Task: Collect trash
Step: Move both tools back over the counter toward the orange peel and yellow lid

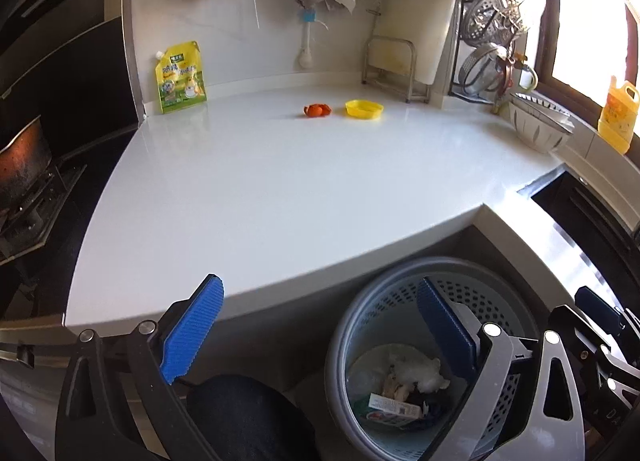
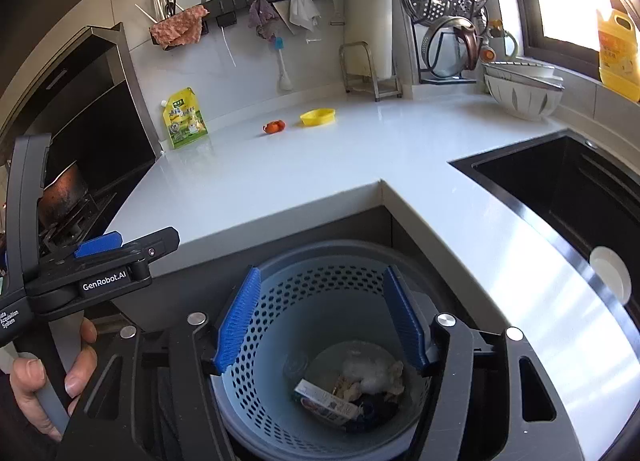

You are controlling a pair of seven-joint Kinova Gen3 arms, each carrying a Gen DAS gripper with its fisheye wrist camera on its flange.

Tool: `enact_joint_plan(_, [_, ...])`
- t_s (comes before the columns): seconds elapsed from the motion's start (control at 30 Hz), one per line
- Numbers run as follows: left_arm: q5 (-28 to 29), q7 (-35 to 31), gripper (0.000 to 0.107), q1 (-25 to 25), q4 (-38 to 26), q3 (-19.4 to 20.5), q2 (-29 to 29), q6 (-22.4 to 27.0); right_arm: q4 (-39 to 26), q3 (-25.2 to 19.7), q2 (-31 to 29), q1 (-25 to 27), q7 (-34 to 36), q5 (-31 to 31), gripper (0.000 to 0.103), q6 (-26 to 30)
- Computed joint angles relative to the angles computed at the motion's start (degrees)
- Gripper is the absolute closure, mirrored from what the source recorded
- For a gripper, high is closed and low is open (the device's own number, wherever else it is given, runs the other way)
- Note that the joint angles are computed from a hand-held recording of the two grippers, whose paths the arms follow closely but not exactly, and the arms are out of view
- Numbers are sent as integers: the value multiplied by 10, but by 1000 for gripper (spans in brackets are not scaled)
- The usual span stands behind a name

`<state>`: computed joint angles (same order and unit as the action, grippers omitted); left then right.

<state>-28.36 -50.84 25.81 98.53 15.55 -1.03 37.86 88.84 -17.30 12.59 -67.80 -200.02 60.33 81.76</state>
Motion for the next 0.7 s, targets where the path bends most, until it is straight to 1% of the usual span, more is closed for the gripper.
enact_joint_plan(0.03, [-8, 0, 11, -2, -11, -1, 5, 2, -11, 4, 2, 5, 19, 3, 30, 4])
enact_joint_plan(0.13, [-40, 6, 11, -1, -49, -8, 24, 10, -32, 16, 0, 28, 68, 9, 25, -9])
enact_joint_plan(0.27, [-47, -9, 11, 4, -104, -28, 56, 14, -56, 32, -3, 66, 131, 10, 20, -48])
enact_joint_plan(0.37, [-40, -28, 11, 8, -147, -47, 84, 15, -81, 45, 1, 103, 189, -6, 20, -90])
enact_joint_plan(0.47, [-17, -62, 11, 8, -195, -64, 116, 15, -111, 62, 12, 136, 251, -30, 20, -129])
enact_joint_plan(0.6, [39, -122, 11, -3, -271, -79, 169, 27, -145, 88, 28, 185, 327, -77, 20, -187])
enact_joint_plan(0.7, [59, -146, 11, 2, -340, -96, 218, 50, -173, 108, 47, 223, 385, -124, 20, -224])
